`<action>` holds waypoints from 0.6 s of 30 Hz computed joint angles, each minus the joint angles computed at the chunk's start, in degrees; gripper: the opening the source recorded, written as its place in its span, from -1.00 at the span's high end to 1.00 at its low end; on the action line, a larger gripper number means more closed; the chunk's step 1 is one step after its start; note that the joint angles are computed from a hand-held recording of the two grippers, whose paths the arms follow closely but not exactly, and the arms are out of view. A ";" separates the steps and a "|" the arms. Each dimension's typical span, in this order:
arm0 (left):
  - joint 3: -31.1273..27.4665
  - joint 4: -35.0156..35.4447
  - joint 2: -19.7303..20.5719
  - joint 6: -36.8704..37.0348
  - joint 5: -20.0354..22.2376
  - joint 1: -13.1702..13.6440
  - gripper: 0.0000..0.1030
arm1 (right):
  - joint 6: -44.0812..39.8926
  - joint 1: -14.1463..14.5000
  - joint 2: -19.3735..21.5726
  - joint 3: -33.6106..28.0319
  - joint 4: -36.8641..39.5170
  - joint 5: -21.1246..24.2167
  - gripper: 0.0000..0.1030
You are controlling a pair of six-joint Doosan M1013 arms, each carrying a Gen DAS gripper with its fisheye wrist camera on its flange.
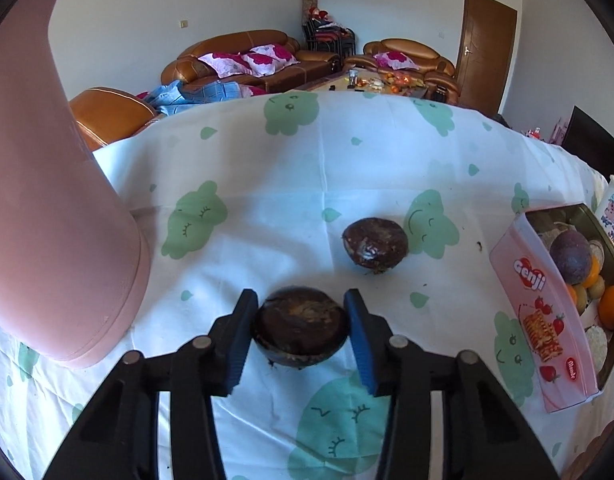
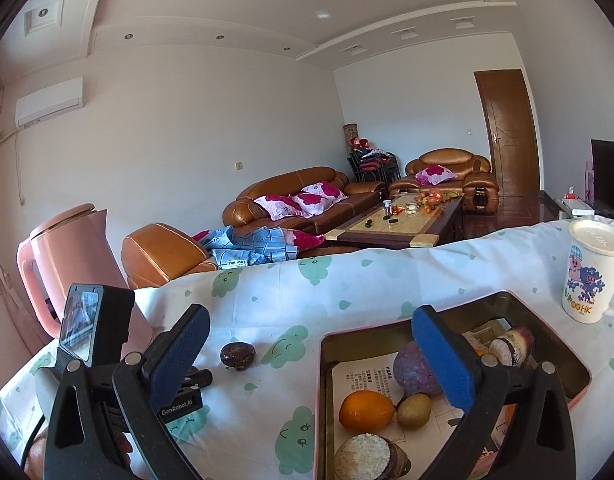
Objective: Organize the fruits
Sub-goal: 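Close the left tool around a dark brown round fruit while the right tool grasps the other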
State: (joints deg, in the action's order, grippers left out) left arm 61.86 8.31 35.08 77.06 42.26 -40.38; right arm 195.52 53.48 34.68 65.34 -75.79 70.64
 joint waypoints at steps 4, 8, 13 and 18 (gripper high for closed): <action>3.45 6.38 -2.23 -7.62 -3.28 -0.14 0.10 | -2.67 -0.43 0.47 -1.07 1.14 -2.84 -0.98; 5.47 17.90 -3.92 -19.72 -3.78 -0.49 0.10 | -11.76 -1.38 2.97 -6.03 5.10 -4.87 -0.97; 6.51 26.32 -4.89 -27.77 -2.75 -0.36 0.10 | -27.93 -4.30 7.30 -15.48 18.82 -8.11 -0.49; 5.21 22.16 -3.98 -25.97 -0.30 0.73 0.10 | -37.35 -7.48 11.17 -22.60 32.88 -7.71 -0.39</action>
State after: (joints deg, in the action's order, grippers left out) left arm 67.07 30.47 31.10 51.08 41.96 -39.66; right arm 158.18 46.00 45.85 42.74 -42.91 62.93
